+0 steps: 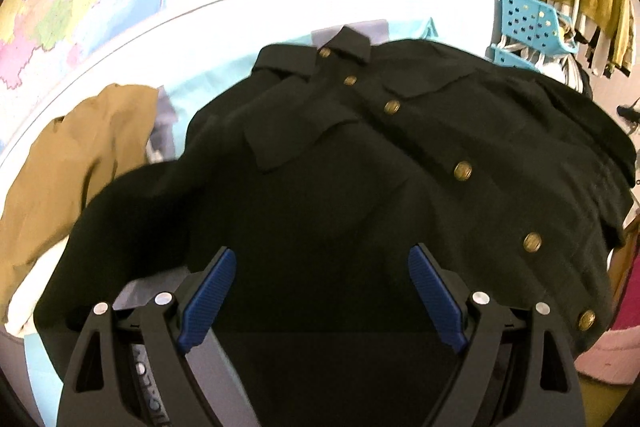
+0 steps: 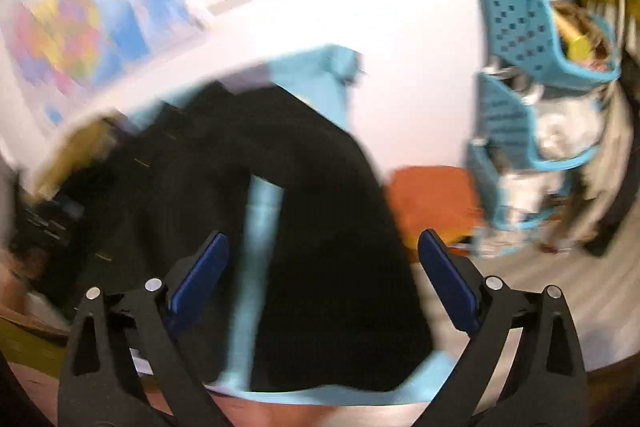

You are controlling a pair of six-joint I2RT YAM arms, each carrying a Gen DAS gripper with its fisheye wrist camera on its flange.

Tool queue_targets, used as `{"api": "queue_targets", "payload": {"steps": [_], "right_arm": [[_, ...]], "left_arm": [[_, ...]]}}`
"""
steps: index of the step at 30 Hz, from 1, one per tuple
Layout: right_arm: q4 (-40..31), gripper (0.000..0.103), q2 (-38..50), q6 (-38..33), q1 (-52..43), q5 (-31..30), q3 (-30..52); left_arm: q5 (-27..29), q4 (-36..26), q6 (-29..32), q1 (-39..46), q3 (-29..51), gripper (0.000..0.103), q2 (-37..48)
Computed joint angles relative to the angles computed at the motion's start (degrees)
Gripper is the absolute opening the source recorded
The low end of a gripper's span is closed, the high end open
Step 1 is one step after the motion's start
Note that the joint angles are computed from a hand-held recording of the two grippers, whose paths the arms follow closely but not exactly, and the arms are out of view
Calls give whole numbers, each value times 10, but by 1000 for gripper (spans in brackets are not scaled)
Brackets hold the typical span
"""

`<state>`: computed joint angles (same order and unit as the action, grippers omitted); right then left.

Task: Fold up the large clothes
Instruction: 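Grasp a jacket sleeve with the right gripper and lift it toward the collar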

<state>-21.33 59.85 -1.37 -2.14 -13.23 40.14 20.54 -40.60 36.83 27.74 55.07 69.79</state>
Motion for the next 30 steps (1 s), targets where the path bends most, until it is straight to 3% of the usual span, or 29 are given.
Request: {"api": "queue_targets", "payload": {"steps": [1, 2, 4, 6, 8, 12, 15, 17, 19, 25, 28, 29, 30], "right_arm": [[-1, 95, 25, -7, 2, 25, 7], [-3, 95, 44, -6, -7, 11, 10], [0, 82, 93, -4, -51, -77, 12], [1, 42, 111, -10, -74, -128, 9], [-3, 11, 108, -17, -87, -165, 14], [-39, 9, 41, -3, -87, -186, 68], [-85, 9, 42, -14, -55, -192, 174], [-114, 9, 57, -27, 0, -164, 242], [-137, 9, 95, -35, 82, -116, 318], [-178, 13, 294, -34, 285, -63, 496], [-184, 29, 402, -14, 331, -71, 556], [-195, 43, 434, -9, 338, -82, 578], [-193, 47, 447, -5, 342, -76, 586]], "left_arm": [[2, 1, -5, -8, 3, 85, 0], [1, 2, -9, -15, 2, 85, -3], [3, 2, -15, -24, 3, 85, -3], [4, 1, -16, -33, 4, 87, -1], [6, 3, -15, -38, 4, 89, 0], [12, 3, -12, -42, 18, 89, 15], [24, 5, -13, -41, 33, 89, 25], [34, 6, -11, -39, 42, 89, 31], [42, 7, -11, -37, 51, 89, 36], [98, -16, 6, -8, 88, 89, 64], [117, -35, 13, 7, 100, 90, 76], [125, -44, 18, 12, 104, 90, 82], [131, -52, 21, 16, 108, 90, 87]]}}
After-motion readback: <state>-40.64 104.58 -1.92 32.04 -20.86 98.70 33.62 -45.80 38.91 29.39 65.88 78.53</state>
